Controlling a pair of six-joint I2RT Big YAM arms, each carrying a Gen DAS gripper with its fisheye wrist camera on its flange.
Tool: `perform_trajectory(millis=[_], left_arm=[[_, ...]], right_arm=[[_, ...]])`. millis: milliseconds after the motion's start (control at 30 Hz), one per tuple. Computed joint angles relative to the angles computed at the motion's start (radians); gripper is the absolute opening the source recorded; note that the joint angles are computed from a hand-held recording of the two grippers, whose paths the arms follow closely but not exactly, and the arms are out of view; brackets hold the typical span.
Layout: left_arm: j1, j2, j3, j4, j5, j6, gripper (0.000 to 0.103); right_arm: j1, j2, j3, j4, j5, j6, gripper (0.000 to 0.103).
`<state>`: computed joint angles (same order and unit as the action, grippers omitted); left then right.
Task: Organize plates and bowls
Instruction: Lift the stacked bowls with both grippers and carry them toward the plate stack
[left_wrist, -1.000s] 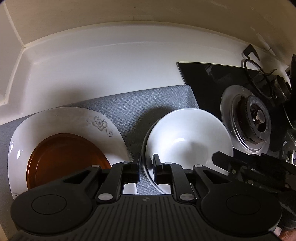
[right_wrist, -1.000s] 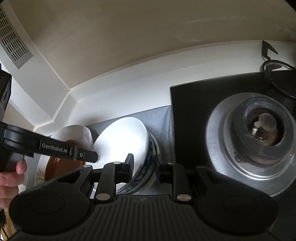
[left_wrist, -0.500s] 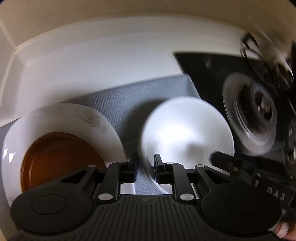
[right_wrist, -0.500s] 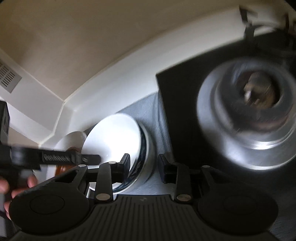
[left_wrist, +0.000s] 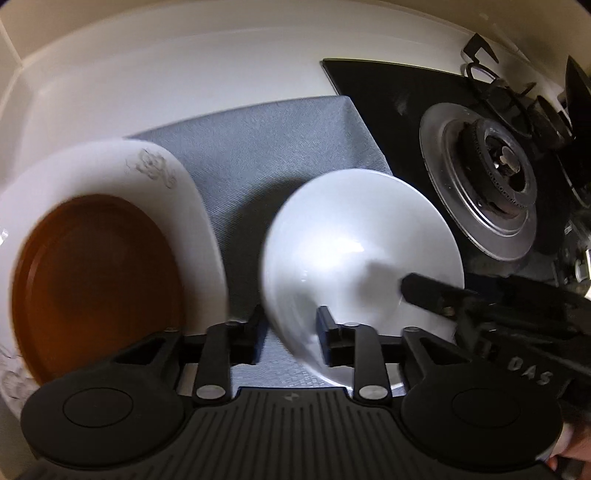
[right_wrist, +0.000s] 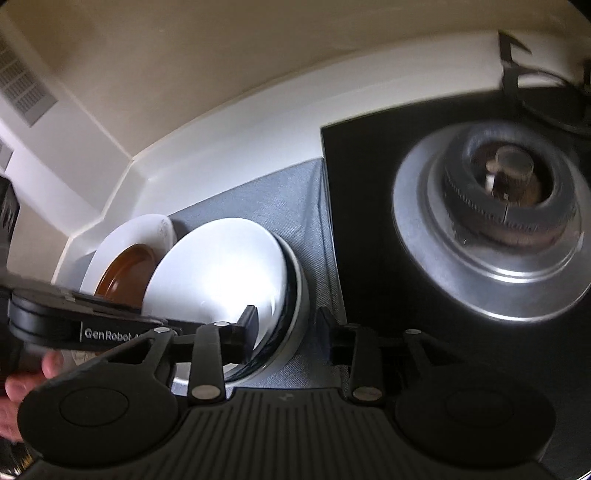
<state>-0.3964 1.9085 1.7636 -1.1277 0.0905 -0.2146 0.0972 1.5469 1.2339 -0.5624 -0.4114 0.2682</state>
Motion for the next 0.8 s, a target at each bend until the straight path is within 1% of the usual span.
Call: perform_trajectory(millis=[133,200,300,400,500,633,800], left_arm=[[-0.015,-0.015,-0.02,0.015,-0.032,0.007,0.037],[-0.015,-0.024,-0.027,0.003,-0.023,-0.001,0.035],[-0.014,-0.048,-0.05,-0.005,-0.002,-0.028,0.033],[-0.03,-0.086,-0.081,0.009,-0.046,-0.049,0.033],[-0.04,-0.116,-0.098,0.006,-0.086,-0.098,0.033],[-0.039,-0.158,-0.116,-0.007,-0.122,-0.17,0.033],[-0.019,-0.224,-0.153,-0.034,-0.133,-0.264,0.033]], right_arm=[[0.017,0.005,-0.014,0.029,0.026,0.003,0.037],[0.022,-0.001,-0.015,0.023,0.044,0.011,0.032],[0.011,-0.025,-0.037,0.032,0.033,0.044,0.027],[0.013,-0.051,-0.04,0.014,0.028,0.018,0.027],[0.022,-0.073,-0.031,-0.018,0.022,-0.027,0.027],[0.026,-0.089,-0.01,-0.058,-0.022,-0.038,0.027],[0.059,-0.089,0.044,-0.12,-0.042,-0.088,0.027]])
